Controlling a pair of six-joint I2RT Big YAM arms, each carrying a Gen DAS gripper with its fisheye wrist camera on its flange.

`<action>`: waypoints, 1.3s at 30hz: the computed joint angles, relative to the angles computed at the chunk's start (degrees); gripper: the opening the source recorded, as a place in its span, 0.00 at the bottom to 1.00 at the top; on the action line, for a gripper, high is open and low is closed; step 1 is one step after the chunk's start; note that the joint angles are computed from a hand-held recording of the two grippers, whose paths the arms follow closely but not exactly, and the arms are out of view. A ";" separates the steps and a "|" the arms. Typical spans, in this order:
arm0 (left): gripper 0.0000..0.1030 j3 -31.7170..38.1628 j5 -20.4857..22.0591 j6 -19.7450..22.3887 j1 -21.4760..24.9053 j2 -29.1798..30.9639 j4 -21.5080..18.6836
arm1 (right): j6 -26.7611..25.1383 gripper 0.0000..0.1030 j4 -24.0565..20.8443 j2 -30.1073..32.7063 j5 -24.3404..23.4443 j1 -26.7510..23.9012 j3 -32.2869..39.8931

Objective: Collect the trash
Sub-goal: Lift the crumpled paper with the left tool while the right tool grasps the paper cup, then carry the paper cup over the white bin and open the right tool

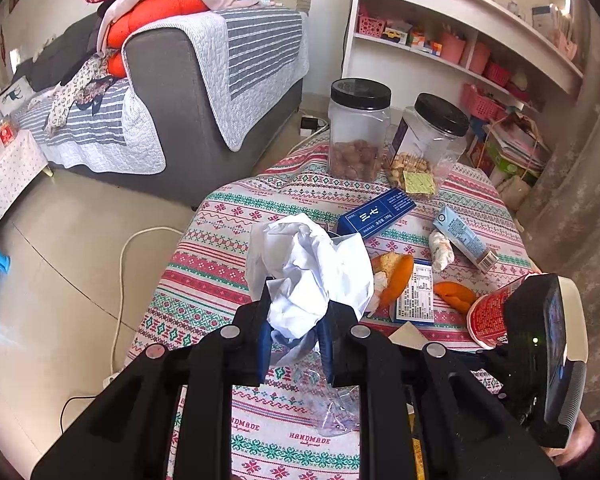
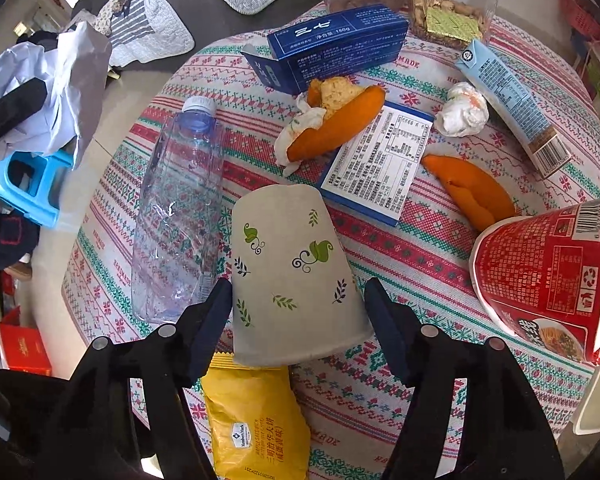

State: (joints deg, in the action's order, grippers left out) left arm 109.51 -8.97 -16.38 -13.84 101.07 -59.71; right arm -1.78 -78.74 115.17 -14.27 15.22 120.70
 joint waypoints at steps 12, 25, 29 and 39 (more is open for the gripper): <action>0.19 0.14 -1.24 -2.39 -0.51 -0.40 2.61 | 4.94 0.62 10.89 -7.61 -1.53 -4.21 -4.65; 0.19 4.16 -1.27 -4.11 -3.70 1.93 5.28 | 15.47 0.64 28.04 -16.13 12.60 -15.13 -14.01; 0.19 6.35 -0.99 -3.83 -5.10 3.58 4.80 | 16.60 0.65 29.56 -17.13 20.00 -17.96 -16.18; 0.19 14.03 0.95 -3.13 -9.10 9.26 2.19 | 17.30 0.81 19.33 -11.14 37.44 -22.56 -12.09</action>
State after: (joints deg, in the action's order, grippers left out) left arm 123.54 -8.02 -19.51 -22.94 110.33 -57.51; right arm 15.52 -59.41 104.03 23.17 -7.33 108.61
